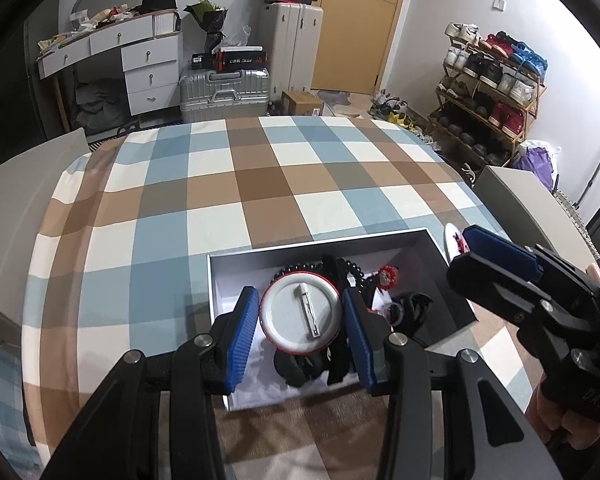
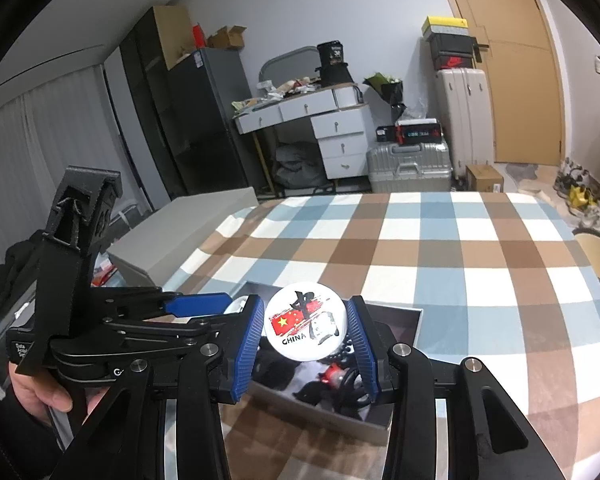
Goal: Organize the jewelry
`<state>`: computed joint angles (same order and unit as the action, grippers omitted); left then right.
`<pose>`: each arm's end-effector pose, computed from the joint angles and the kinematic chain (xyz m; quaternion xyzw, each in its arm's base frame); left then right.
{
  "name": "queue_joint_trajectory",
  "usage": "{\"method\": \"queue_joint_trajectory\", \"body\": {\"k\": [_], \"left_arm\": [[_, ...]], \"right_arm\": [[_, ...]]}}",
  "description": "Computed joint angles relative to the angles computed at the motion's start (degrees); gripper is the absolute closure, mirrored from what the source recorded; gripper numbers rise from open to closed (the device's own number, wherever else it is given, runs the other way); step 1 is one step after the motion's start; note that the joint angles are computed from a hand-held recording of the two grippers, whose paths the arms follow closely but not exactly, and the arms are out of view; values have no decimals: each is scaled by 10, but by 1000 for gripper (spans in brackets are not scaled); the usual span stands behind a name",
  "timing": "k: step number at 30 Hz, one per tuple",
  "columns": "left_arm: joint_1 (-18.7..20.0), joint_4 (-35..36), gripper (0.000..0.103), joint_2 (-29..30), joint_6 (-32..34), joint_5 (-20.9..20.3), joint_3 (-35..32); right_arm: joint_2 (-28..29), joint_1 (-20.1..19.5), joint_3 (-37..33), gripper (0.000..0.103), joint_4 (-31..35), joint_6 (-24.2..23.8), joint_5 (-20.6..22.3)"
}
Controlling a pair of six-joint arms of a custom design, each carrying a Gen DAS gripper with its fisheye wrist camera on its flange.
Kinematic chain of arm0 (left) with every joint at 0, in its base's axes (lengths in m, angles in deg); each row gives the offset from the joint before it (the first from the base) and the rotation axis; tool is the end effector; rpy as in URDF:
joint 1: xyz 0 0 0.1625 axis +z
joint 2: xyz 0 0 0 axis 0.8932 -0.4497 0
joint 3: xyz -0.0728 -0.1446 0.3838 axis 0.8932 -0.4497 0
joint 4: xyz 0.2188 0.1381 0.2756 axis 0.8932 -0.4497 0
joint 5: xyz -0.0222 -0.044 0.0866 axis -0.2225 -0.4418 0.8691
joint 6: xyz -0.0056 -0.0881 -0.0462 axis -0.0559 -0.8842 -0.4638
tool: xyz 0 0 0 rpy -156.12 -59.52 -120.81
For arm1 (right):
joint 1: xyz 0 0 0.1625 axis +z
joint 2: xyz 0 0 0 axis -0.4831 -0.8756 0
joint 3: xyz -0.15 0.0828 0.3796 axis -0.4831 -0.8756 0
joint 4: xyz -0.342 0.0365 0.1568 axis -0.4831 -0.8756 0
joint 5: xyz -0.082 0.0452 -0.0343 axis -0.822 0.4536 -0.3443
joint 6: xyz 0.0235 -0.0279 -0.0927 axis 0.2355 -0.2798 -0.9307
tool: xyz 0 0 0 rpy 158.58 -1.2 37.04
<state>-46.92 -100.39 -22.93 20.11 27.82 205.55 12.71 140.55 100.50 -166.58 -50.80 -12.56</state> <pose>-0.2066 -0.2769 0.1948 0.1239 0.8911 -0.3207 0.2961 0.2662 -0.3328 0.1135 0.3894 -0.8746 0.2830 0.0573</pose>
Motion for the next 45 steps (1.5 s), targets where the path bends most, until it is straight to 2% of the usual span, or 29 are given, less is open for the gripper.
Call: {"method": "queue_joint_trajectory", "body": {"k": [4, 9, 14, 17, 21, 23, 26, 29, 35, 37, 39, 41, 45], "left_arm": [[16, -27, 66, 8, 22, -5, 3], [33, -63, 66, 7, 38, -12, 12], [31, -98, 65, 8, 56, -6, 22], [34, -74, 65, 15, 40, 8, 18], [29, -84, 61, 5, 44, 5, 28], [14, -61, 42, 1, 24, 17, 29], [-1, -39, 40, -3, 8, 27, 28], [-12, -8, 40, -4, -10, 30, 22], [-36, 60, 40, -13, -58, 35, 10], [-44, 101, 39, -13, -86, 40, 1], [-57, 136, 36, -19, -114, 45, -4], [-74, 175, 29, -24, -150, 52, -8], [-107, 262, 24, -33, -235, 67, -17]], "right_arm": [[9, -9, -9, 61, 11, 4, -2], [28, -5, -18, 61, 2, -5, -25], [37, -8, -25, 60, 5, 4, -32], [32, -17, -27, 59, 29, 18, -18], [26, -21, -13, 59, 9, 20, -12], [23, -20, -6, 59, -4, 21, -13], [17, -18, 3, 55, -21, 23, -14], [16, -12, 10, 37, -37, 22, -28], [4, -3, 32, 35, -68, 14, -24], [2, 0, 39, 30, -81, 10, -22], [1, 5, 49, 26, -106, 7, -19], [0, 8, 57, 22, -123, 4, -16], [-1, 14, 70, 15, -157, -2, -14]]}}
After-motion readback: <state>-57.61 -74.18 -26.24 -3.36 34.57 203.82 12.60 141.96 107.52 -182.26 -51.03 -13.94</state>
